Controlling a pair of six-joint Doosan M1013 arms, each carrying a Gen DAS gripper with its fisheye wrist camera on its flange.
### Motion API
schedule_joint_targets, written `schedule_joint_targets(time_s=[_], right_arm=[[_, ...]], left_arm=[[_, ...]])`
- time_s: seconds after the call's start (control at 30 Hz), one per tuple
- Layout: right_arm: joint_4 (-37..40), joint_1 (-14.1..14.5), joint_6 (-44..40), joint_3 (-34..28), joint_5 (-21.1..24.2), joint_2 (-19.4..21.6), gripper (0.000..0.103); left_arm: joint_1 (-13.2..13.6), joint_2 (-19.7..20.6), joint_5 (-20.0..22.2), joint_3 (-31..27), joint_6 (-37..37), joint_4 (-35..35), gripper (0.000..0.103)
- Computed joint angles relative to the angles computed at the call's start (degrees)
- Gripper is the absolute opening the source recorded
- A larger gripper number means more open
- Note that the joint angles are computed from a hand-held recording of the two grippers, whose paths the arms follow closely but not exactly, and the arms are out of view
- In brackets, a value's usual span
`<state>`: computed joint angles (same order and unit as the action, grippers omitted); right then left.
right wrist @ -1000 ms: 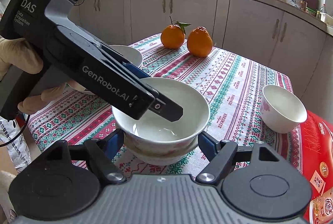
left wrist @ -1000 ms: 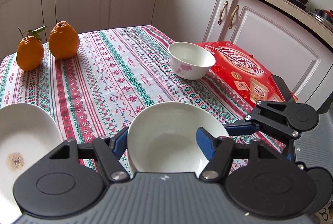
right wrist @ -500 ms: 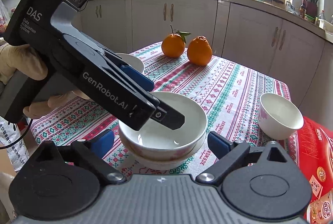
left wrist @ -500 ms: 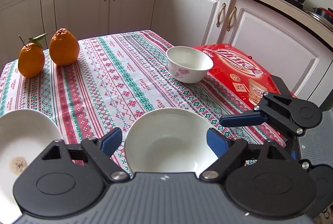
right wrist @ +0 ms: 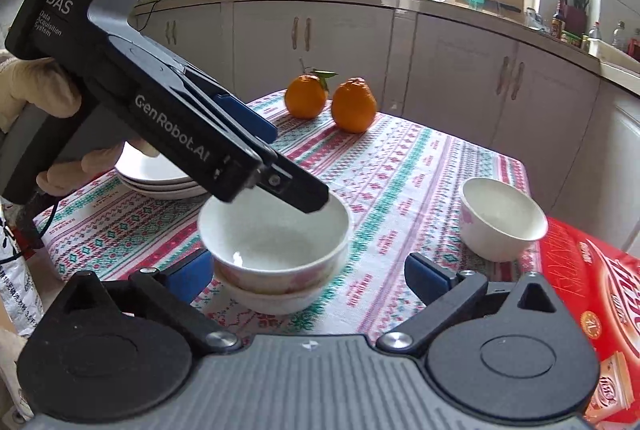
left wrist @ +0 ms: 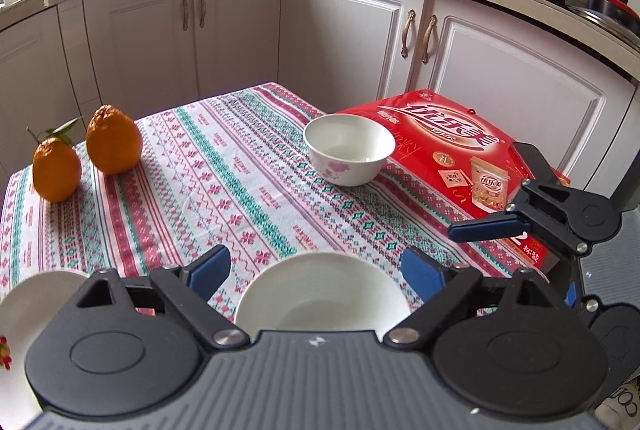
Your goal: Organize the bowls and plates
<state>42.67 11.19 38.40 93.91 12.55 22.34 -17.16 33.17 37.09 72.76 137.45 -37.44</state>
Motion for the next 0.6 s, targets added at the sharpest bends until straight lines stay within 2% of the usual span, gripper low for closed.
schedule_joint_targets(time_s=[0.1,0.2,0.33,0.6], right_arm=[[-5.2,-1.0,5.9,0.2,-1.3,-0.2,0.103],[-13.1,-2.1,14.6,0.1,-2.2,0.1,0.103],[-27.4,-3.2,28.7,-0.9,-2.5,1.2,0.103],[-29.9,-5.5,30.9,-5.4,-0.8,5.1,0.103]], left_arm=[[-0.5,1.3,1.2,-2.5,-0.4,1.4,0.092],[-0.9,3.2,4.1,-5.9,-0.1,1.7,0.092],[-1.7,6.0,6.8,-10.7,-1.2,3.7,0.092],[-3.0,13.0,12.9,-22.1,-4.5,8.5,0.092]])
